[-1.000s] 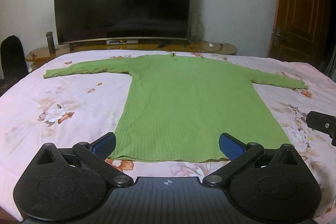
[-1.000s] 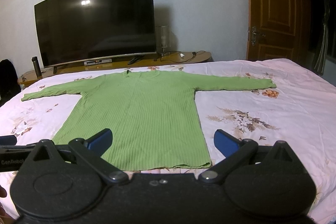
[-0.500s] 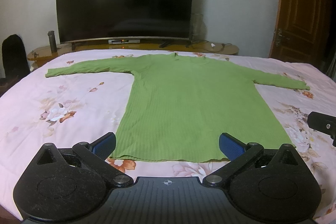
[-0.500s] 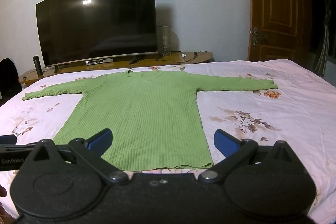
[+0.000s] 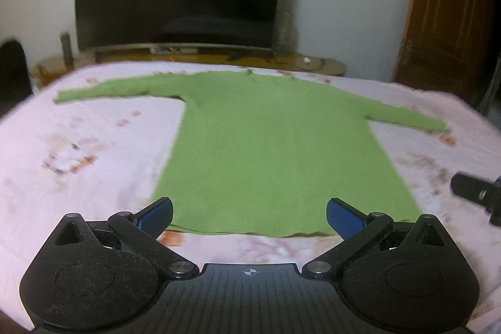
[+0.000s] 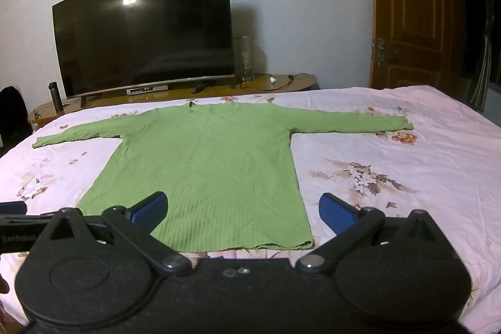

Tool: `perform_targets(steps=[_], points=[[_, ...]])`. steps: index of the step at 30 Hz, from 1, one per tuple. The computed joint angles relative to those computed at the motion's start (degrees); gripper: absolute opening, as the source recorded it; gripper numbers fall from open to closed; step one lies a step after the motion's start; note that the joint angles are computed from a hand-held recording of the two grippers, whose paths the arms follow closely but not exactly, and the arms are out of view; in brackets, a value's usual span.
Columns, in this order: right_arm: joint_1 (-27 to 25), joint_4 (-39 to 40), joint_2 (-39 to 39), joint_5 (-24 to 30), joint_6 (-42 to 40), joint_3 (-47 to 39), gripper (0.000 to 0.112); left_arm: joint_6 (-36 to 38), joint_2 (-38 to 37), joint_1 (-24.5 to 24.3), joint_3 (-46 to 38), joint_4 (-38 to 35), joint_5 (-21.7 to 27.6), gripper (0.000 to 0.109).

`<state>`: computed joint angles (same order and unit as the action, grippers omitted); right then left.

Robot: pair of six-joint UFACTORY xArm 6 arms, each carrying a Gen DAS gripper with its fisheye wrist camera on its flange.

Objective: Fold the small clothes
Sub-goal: 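Grasp the sweater sleeve cuff with the right gripper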

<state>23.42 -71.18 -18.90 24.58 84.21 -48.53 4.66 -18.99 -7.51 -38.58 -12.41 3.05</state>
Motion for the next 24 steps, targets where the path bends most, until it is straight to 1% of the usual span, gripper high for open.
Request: perform_targets(steps=[2,3,4,5,6,7,8,9,10,11,12,13,14,15,16,17,18,19,20,22,23,24], points=[[-1.0,0.9,-0.5,-0.4,-0.5,0.4,0.103,9.0,2.8,-1.5,-3.0,-12.0,-1.1,0.103],[-2.5,1.1,-1.1,-1.5,-0.9,0.7,0.103,13.8,5.1,-1.8,-5.4,-16.4,-1.4,0.103],[-3.8,0.8,-1.5,-2.2,-0.9,0.9,0.103,16.3,7.5,-1.5,-7.8,-18.4,-2.1,0.103],[-5.9,0.5,-1.9,-3.5,-0.4,1.1,0.103,16.9,10.4,-1.1,-10.6,-19.4,-3.2,0.103],[-9.1,-0.6,-2.1,-5.9,1.1,1.1,0.102,18.9,13.0,-0.8,-13.9,-22.5,-3.2,0.103],[-11.9,-1.5,-2.0,-7.7,2.5,0.8,0.101,18.6,15.8,-0.2,-17.4,-23.3,-2.4,0.103],[-15.4,-1.4,-0.9,-9.0,3.5,-0.4,0.098,16.7,18.3,0.3,-20.0,-21.6,-2.1,0.103],[-17.7,-1.6,0.0,-9.8,4.3,-1.4,0.093,13.1,20.7,0.8,-22.5,-17.6,-1.8,0.103],[-20.7,-2.5,1.7,-11.3,5.8,-3.0,0.084,7.9,23.4,1.4,-25.3,-11.6,-1.6,0.103],[-23.3,-1.3,3.7,-13.0,5.2,-4.9,0.08,2.4,27.1,1.9,-28.9,-5.6,-1.7,0.103],[-27.1,2.4,6.8,-16.1,2.3,-7.3,0.074,-3.6,30.2,2.5,-32.0,0.4,-1.9,0.103],[-29.6,8.3,9.5,-18.3,-2.9,-9.0,0.07,-9.6,33.8,3.4,-36.4,6.4,-0.8,0.103],[-32.0,14.3,13.0,-20.4,-8.0,-11.4,0.067,-15.6,36.6,3.8,-39.8,10.9,-0.1,0.103],[-34.4,20.3,17.6,-23.0,-12.5,-14.7,0.057,-21.6,39.2,4.2,-43.0,16.5,0.3,0.103],[-36.0,26.3,22.6,-24.2,-16.5,-18.6,0.047,-27.6,41.7,4.6,-46.0,22.5,0.9,0.103],[-37.3,32.3,27.4,-25.5,-20.6,-22.3,0.043,-33.6,44.2,4.9,-49.7,28.5,2.0,0.103],[-38.0,38.3,31.3,-25.8,-24.8,-25.7,0.036,-38.8,46.7,5.0,-53.2,34.5,2.8,0.103],[-38.8,44.3,36.5,-26.2,-29.0,-30.4,0.036,-44.8,49.1,4.9,-56.9,40.5,4.7,0.103],[-39.3,50.3,41.3,-26.9,-33.6,-34.8,0.036,-50.8,51.8,4.5,-61.5,46.5,8.6,0.103],[-39.5,62.3,50.6,-24.7,-42.3,-45.1,0.04,-62.3,55.4,3.8,-67.3,56.2,13.2,0.103],[-39.6,68.2,54.6,-22.5,-46.6,-50.5,0.04,-65.5,57.4,3.5,-70.3,58.2,15.2,0.103],[-39.9,74.2,59.3,-20.2,-50.6,-56.5,0.04,-66.3,58.9,3.2,-72.7,58.1,17.2,0.103]])
